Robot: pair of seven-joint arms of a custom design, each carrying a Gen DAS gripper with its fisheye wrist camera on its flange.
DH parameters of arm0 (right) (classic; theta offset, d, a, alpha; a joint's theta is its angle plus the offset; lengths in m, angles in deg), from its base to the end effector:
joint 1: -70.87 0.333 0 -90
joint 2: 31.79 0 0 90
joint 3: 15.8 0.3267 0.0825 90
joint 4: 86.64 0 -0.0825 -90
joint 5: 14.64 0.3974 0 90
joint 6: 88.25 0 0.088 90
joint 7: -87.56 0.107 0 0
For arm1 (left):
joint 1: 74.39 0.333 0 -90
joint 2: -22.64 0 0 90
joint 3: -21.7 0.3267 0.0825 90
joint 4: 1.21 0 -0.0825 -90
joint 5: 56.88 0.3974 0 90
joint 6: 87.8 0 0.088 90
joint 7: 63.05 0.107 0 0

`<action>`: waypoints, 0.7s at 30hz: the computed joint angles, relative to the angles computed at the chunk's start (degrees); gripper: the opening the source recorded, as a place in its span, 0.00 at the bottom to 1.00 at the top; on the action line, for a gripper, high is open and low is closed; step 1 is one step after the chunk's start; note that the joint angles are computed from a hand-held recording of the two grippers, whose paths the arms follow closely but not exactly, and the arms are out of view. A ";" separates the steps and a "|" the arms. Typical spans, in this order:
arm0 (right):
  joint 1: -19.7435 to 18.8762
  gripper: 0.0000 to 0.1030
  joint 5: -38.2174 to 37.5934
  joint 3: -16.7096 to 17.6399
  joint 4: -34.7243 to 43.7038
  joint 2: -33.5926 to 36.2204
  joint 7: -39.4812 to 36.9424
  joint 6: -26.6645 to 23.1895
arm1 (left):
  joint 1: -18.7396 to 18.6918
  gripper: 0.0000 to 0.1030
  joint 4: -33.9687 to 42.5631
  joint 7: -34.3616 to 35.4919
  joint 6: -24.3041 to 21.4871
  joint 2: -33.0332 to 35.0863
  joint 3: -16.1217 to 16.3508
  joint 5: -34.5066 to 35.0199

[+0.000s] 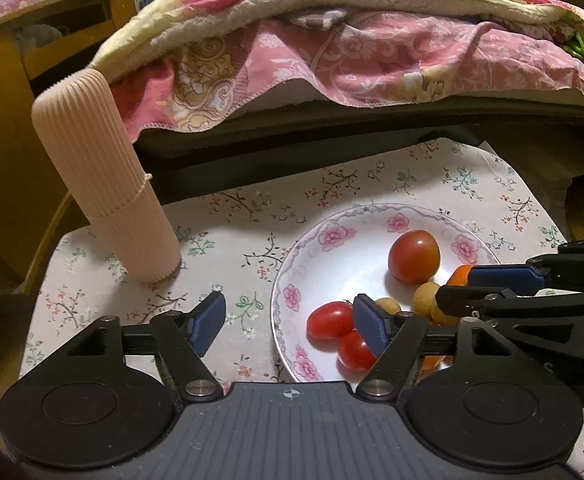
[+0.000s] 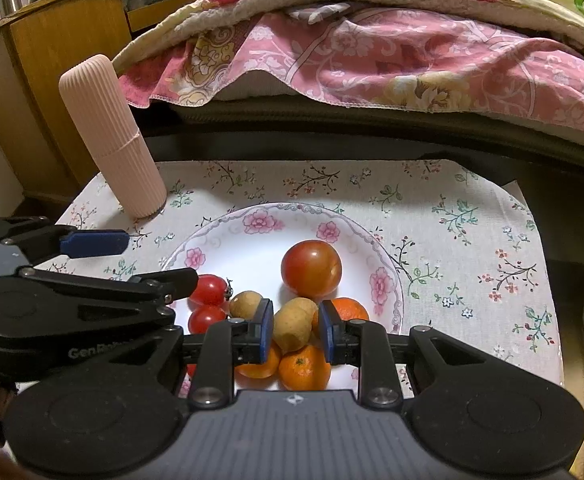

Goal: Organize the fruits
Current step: 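Lower and release the cherry tomato with the left gripper while the right gripper releases the brown fruit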

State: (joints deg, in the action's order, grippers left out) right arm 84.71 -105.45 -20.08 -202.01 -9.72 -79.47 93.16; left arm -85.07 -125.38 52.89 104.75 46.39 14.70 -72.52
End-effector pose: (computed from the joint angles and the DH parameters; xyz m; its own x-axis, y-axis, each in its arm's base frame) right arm 0.5746 0.1907 0.2878 0.0315 -0.9906 -0.1328 -0.7454 0.0652 -0.6635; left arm 0.6031 -0.1568 0.2897 -0.3784 -0.9176 -0.1220 -0.6347 0.3532 -0.6873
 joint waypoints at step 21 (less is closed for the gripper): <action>-0.40 0.32 -2.10 1.41 -2.70 -3.51 3.58 -2.46 | -3.41 0.97 -4.34 4.31 4.89 -2.77 2.40 -6.10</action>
